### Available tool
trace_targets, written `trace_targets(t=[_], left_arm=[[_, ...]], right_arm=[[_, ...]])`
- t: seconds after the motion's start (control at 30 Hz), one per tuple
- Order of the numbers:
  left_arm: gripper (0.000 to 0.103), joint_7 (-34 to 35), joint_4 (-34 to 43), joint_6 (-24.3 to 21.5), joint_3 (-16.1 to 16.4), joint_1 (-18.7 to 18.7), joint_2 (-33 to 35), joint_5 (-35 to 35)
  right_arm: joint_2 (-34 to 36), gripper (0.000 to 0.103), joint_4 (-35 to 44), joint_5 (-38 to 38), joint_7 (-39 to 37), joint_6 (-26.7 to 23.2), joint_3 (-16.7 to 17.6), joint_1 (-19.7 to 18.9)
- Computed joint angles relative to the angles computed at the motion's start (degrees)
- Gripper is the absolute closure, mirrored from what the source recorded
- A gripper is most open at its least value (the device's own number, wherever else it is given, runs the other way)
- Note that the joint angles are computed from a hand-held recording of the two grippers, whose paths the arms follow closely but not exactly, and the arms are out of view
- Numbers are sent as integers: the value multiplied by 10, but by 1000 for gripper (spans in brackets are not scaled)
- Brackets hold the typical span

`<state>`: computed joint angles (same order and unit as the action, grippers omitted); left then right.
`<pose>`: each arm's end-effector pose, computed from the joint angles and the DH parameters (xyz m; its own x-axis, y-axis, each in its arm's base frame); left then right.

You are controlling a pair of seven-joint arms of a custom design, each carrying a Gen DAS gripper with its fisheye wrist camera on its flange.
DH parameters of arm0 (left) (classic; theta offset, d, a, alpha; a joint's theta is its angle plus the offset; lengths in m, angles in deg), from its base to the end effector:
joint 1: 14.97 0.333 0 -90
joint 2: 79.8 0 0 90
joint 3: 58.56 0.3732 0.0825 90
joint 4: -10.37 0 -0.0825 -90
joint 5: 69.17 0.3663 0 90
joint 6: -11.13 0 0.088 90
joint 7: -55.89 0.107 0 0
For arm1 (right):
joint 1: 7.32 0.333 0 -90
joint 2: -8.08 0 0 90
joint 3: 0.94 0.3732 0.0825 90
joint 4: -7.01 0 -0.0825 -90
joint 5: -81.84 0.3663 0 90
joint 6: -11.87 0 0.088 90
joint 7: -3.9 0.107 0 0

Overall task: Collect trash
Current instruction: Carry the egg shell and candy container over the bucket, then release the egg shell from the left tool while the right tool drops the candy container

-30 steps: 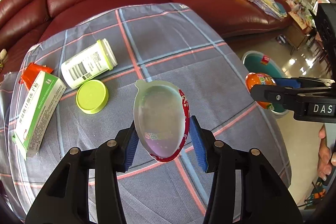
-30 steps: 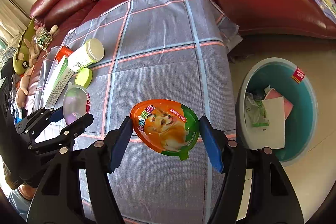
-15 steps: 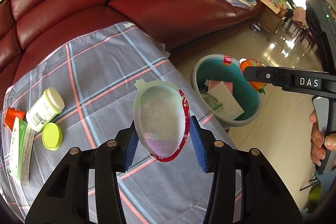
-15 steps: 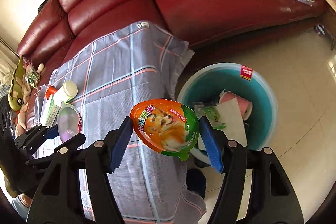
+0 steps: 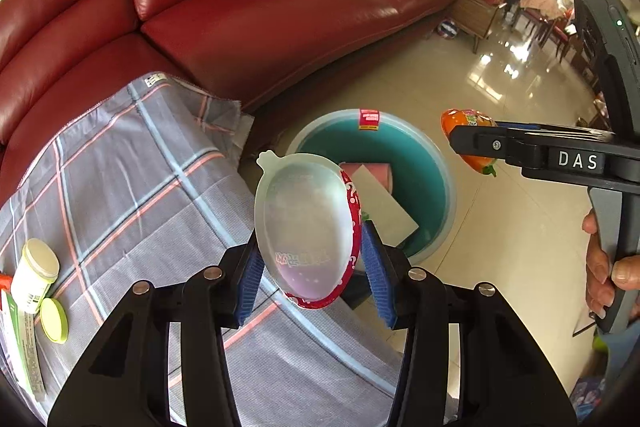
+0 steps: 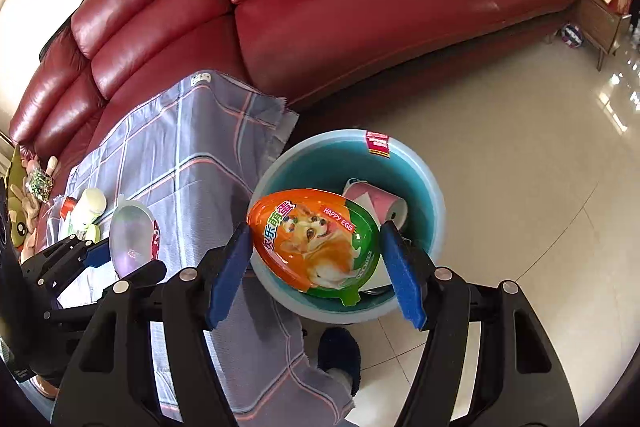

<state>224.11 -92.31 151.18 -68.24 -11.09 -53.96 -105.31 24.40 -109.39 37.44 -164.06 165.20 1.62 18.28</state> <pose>0.6802 -0.0545 0.3860 -0.8426 -0.5360 0.0516 -0.4804 0.7049 -0.5219 0.5403 0.3112 0.4049 -0.5298 -0.8026 -0.2742 -0.6619 0.5934 -0.4580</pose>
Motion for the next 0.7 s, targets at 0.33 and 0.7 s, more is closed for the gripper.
trace_targets(t=[0.33, 0.7], left_arm=[[55, -32, 9, 5, 0, -32, 21, 35], [21, -91, 23, 24, 5, -74, 54, 86]], right_arm=[[-10, 40, -42, -6, 24, 34, -10, -18], [-5, 40, -50, 14, 7, 46, -10, -33]])
